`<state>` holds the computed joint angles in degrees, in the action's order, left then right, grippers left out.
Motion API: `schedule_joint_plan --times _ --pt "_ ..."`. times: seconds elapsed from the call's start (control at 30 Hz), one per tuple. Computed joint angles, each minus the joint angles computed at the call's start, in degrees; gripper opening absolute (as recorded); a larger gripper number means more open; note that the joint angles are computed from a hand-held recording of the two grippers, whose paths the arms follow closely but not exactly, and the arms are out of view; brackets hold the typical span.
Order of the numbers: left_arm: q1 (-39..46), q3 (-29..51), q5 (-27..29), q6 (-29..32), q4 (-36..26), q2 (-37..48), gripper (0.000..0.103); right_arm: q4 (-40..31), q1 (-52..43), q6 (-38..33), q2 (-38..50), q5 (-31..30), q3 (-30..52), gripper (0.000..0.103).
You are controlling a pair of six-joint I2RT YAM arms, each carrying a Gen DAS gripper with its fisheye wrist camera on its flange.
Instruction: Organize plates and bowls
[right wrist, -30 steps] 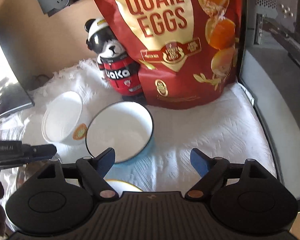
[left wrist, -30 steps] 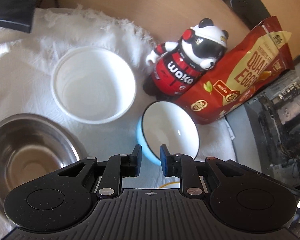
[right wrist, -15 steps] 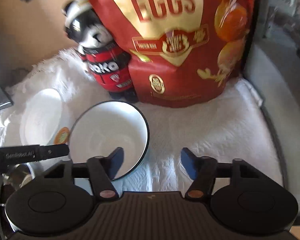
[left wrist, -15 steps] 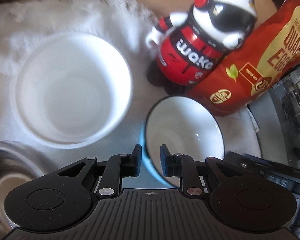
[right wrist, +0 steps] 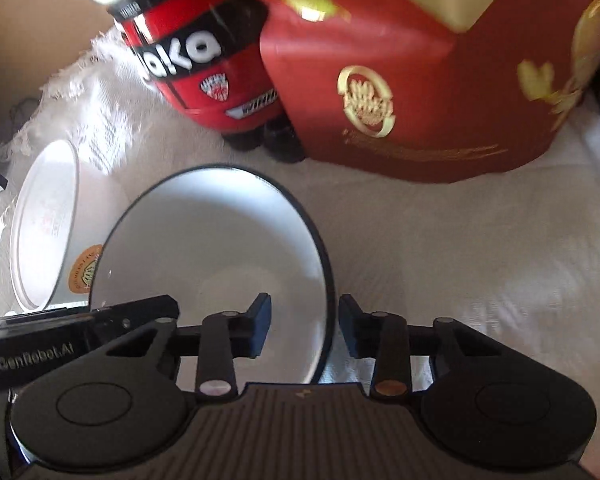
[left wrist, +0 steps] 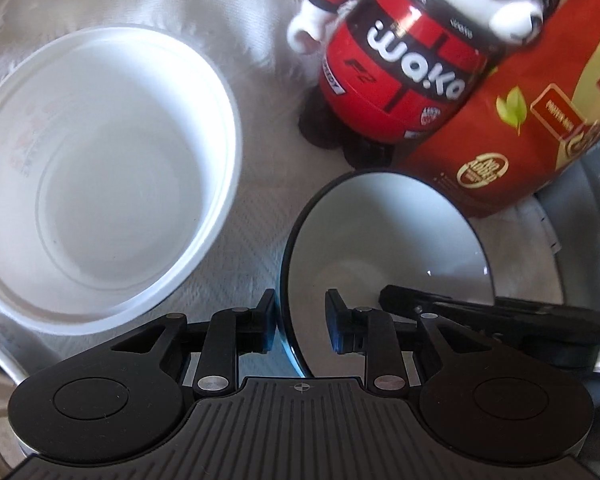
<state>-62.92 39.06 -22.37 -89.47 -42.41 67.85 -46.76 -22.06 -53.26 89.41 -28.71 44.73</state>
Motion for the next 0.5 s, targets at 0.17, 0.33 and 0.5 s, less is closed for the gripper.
schedule_joint_plan --times 0.17,0.33,0.5 --pt "0.0 2.0 2.6 0.4 -1.4 1.2 0.028 -3.1 -1.0 -2.6 0.1 -0.7 1.1 0.034" --pt "-0.3 1.4 4.1 1.5 1.4 2.0 0.026 -8.9 -5.6 -6.6 2.3 -0.7 4.9 0.034" --pt "2.8 0.2 6.5 5.5 4.8 3.0 0.026 -10.7 -6.9 -8.6 5.2 -1.5 7.5 0.035"
